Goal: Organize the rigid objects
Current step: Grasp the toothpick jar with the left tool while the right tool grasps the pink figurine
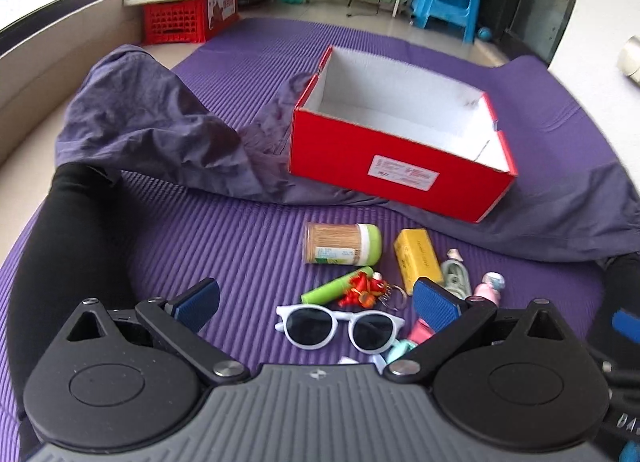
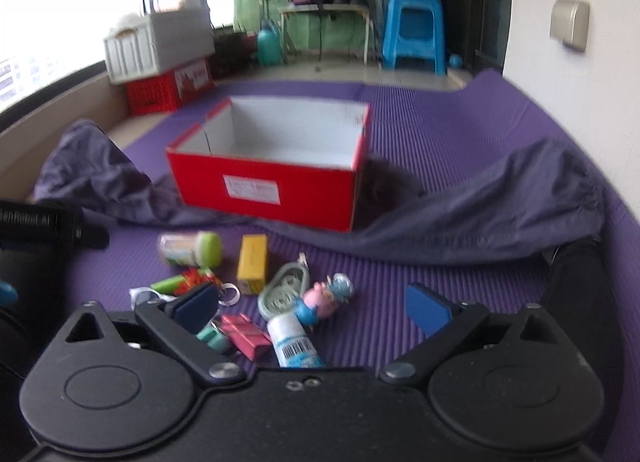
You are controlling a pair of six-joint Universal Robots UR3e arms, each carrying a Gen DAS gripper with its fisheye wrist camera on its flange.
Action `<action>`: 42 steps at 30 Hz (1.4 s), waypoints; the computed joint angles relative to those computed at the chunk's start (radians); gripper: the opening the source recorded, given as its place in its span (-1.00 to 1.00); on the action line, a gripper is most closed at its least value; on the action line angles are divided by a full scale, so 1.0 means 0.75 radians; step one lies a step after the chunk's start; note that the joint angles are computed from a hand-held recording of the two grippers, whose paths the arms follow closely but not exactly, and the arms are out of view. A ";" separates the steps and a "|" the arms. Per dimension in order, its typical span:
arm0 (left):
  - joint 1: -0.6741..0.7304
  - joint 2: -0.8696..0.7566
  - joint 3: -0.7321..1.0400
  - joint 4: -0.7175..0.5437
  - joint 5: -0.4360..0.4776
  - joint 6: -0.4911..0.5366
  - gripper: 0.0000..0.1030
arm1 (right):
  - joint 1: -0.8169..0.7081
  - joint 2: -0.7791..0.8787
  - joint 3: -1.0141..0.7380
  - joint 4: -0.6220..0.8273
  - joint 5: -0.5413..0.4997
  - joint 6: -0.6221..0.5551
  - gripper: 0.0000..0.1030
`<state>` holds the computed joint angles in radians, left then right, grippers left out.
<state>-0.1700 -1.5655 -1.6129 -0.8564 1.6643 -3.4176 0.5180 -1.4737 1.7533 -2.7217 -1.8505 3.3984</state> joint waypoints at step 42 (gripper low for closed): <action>-0.072 -0.840 0.589 0.097 0.113 0.024 0.90 | -0.305 0.513 -0.230 -0.064 0.417 0.188 0.16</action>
